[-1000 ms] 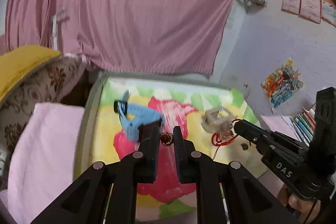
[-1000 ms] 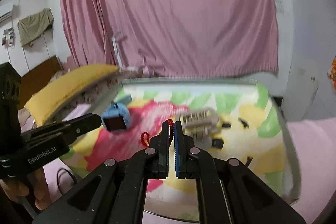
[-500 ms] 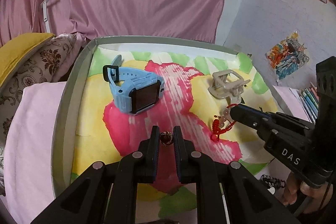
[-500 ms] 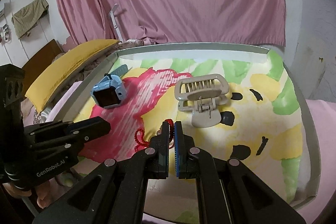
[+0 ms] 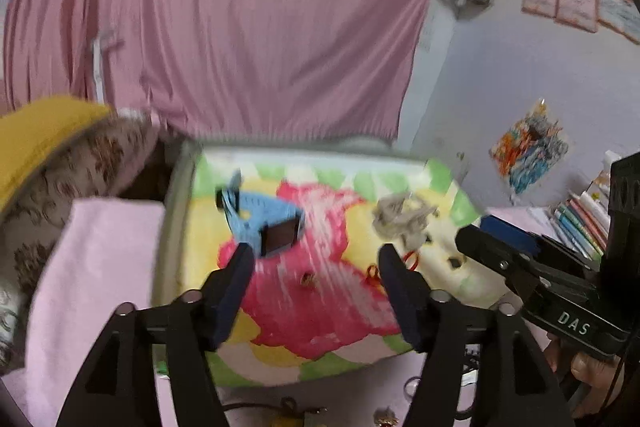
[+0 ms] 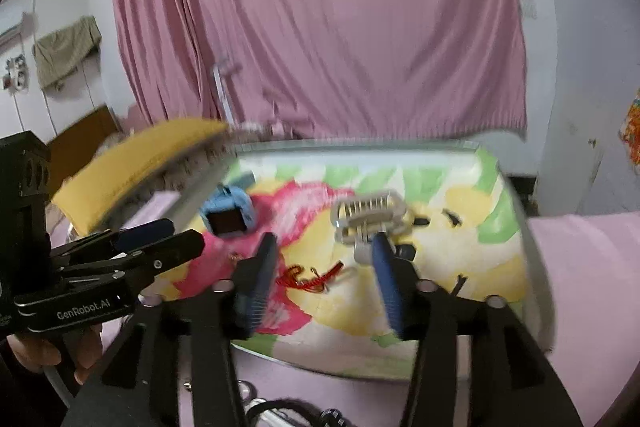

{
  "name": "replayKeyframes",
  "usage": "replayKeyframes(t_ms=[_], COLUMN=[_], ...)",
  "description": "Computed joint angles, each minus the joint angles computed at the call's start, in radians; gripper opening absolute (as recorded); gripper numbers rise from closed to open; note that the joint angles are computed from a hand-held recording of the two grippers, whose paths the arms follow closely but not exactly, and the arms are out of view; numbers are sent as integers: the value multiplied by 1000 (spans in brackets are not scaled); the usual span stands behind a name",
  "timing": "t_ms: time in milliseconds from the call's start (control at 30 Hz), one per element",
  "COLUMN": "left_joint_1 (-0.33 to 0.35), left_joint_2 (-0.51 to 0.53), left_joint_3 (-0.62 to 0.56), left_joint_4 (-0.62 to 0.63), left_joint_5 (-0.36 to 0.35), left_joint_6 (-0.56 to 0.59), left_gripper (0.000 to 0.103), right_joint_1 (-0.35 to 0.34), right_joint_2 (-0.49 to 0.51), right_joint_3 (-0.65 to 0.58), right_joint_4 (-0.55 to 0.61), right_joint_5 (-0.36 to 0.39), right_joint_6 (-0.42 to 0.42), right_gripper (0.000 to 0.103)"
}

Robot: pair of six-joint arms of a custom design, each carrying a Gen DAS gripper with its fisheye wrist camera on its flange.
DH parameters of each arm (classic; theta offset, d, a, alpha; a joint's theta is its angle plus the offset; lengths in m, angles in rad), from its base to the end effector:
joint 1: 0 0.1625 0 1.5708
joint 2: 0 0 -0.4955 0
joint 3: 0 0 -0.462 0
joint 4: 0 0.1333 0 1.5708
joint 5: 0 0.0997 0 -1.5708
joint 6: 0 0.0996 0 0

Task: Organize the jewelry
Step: 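Carry the ring and keychain into the sand tray and open both grippers, then withdraw both grippers from the tray toward the remaining jewelry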

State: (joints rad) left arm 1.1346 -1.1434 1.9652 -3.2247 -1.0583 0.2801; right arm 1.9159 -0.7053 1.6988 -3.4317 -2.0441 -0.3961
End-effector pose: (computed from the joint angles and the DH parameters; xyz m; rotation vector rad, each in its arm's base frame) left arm -0.1101 -0.6672 0.2903 0.5987 2.4160 -1.1397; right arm 0.3403 -0.6869 0.1153 0.6286 -2.3689 1.1127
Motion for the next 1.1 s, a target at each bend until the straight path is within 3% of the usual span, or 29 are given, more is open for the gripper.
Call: replayKeyframes(t_ms=[300,467,800,1100], left_joint_1=[-58,-86,-120,-115], left_joint_2=[-71,-107,-141,-163], left_joint_3=[137,208,331,366], left_joint_4=[-302,-382,-490,-429], left_joint_5=[20,36,64,106], left_joint_6=[89,112,144,116], left_gripper=[101,103,103,103], right_joint_1=[45,66,80,74], right_joint_2=[-35,-49,-60,-77], right_joint_3=[130,203,298,352], right_joint_4=[-319,-444,-596,-561], right_joint_5=[15,21,44,2], right_joint_6=[-88,-126,-185,-173], right_gripper=[93,101,101,101])
